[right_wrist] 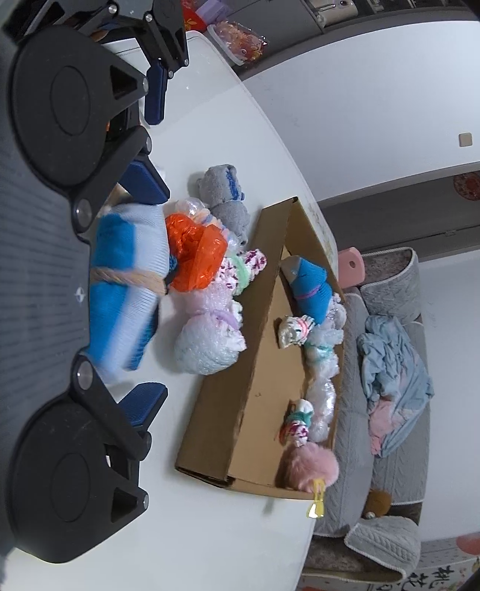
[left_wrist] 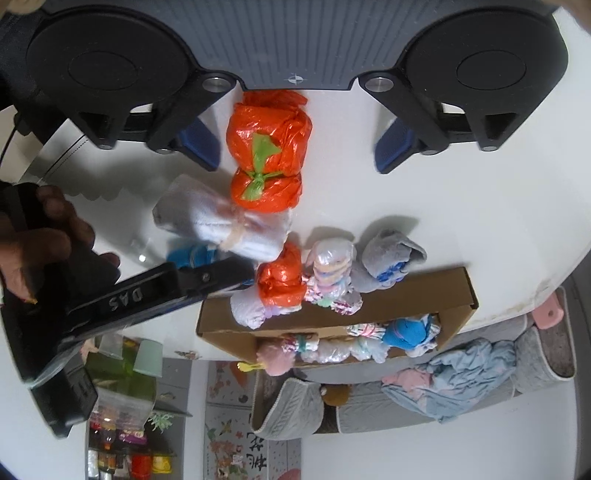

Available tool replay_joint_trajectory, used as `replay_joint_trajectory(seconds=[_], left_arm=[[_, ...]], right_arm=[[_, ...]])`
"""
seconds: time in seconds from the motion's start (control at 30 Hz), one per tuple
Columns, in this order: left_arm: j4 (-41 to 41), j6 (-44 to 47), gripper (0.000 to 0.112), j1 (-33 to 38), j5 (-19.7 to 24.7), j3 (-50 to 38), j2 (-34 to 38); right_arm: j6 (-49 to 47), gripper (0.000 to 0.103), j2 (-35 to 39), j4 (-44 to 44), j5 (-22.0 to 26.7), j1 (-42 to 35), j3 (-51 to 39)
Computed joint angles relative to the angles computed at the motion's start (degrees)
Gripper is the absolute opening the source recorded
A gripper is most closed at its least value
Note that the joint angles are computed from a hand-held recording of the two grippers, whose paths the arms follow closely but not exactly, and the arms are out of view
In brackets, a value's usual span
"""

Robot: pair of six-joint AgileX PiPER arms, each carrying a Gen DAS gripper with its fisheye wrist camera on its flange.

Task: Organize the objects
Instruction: 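Grasp the orange-wrapped bundle with the left tool while the right tool grasps the blue-white striped roll, then carry both bundles into the tray and open both tools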

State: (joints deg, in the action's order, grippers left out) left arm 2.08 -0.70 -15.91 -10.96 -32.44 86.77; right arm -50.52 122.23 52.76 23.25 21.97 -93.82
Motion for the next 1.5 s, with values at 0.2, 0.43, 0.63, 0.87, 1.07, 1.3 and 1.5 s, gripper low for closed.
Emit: replay_joint_trajectory(seconds=[0.2,0.43,0.63,0.87,1.07,1.3,1.5], left_arm=[[9.83,-8.06,0.069,1.70,-2.46,1.09,-0.27],[18.74,-15.69,0.062,4.40,-3.88,1.24,-0.14],[18.29,-15.38,0.054,5.39,-3.60,1.21,-0.35],[20.18,-17.40,0.047,6.48,-3.34,1.17,-0.65],[19.11,-15.86,0.047,7.04,-4.27,1.72,-0.60],[16.78,-13.84,0.043,7.13,-3.98,2.00,-1.01],[28.22,-25.33,0.037,8.83,-0.05,1.00,-4.08]], right_arm=[[-4.30,0.102,-3.09,3.74,-2.58,0.22,5.58],[-13.88,0.098,-4.90,11.53,1.54,-2.21,9.02],[-13.49,0.062,-4.21,10.77,4.58,-3.18,7.69],[-17.36,0.067,-4.80,14.01,5.27,-3.70,9.05],[-19.16,0.067,-4.49,13.99,7.18,-4.66,7.62],[-14.84,0.055,-0.58,4.90,12.29,-4.60,0.51],[-18.77,0.045,-3.79,9.72,12.09,-5.90,4.58]])
